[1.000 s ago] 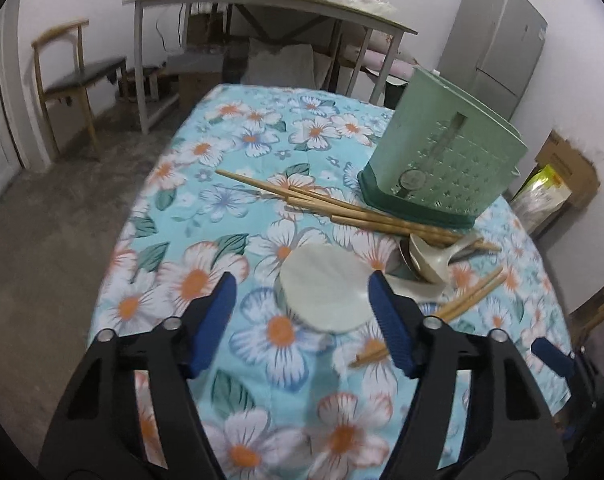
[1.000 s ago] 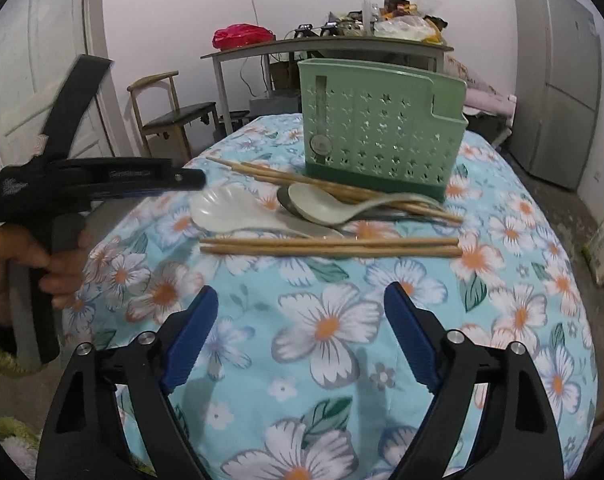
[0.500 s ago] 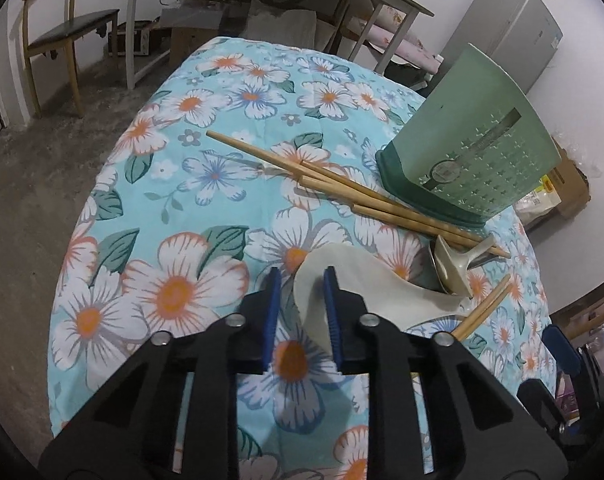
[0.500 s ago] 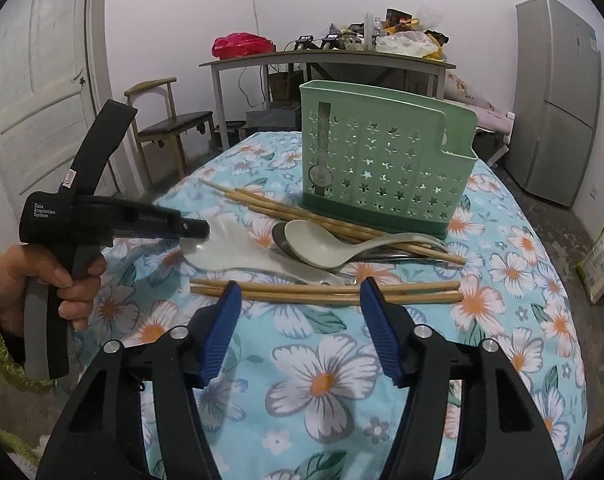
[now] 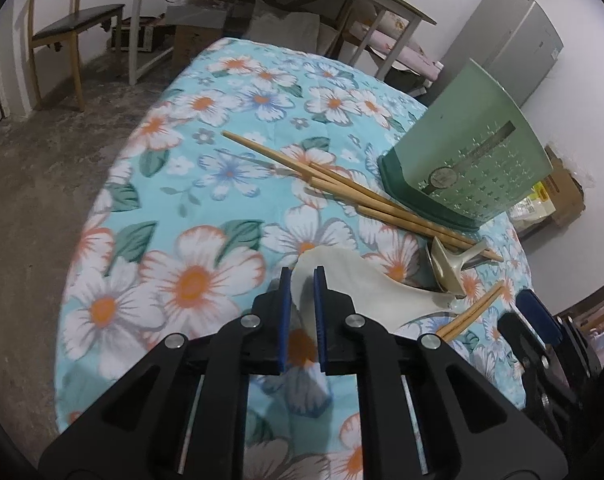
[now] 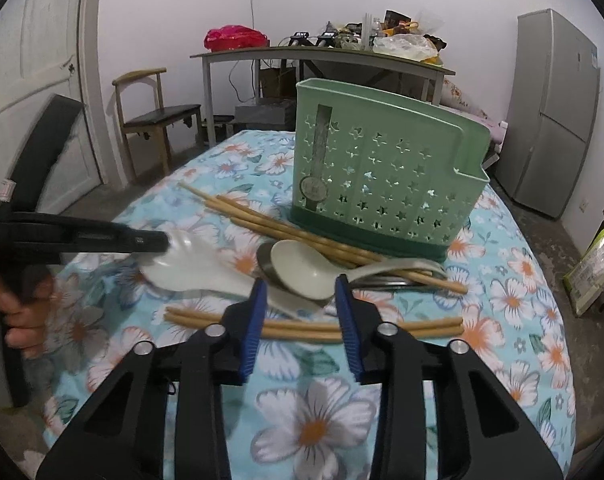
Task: Organize utensils
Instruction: 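Close the left tool on the rice paddle handle while the right tool grasps the ladle handle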
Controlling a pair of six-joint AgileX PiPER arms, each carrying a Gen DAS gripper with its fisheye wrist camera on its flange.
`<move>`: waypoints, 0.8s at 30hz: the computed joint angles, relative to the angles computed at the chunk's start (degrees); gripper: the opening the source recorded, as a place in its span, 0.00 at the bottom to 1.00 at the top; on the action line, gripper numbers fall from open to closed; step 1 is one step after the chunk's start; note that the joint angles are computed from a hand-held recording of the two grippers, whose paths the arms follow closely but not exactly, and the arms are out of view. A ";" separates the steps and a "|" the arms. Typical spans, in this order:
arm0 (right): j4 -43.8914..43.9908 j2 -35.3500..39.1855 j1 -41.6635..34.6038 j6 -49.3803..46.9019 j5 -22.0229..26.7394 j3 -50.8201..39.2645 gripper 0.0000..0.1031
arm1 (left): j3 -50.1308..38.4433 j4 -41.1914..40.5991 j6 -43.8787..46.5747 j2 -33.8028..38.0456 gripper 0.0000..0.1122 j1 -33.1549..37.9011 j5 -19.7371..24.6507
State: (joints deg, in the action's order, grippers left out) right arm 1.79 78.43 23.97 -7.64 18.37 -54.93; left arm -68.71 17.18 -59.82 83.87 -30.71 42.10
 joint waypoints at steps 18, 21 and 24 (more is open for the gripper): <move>-20.65 10.69 6.11 15.65 2.04 -6.61 0.08 | 2.73 9.63 -9.27 -8.30 0.04 -1.32 6.32; -19.31 8.95 5.91 14.09 0.67 -5.28 0.07 | 1.51 12.11 -10.62 -9.22 0.03 -2.59 8.26; -16.95 7.24 5.53 12.06 -0.01 -4.34 0.06 | 0.52 14.54 -12.12 -10.07 0.02 -4.01 10.00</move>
State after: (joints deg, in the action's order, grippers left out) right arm -15.16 85.67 29.49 4.42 18.37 -59.27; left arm -68.19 31.72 -71.94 73.80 -34.72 52.09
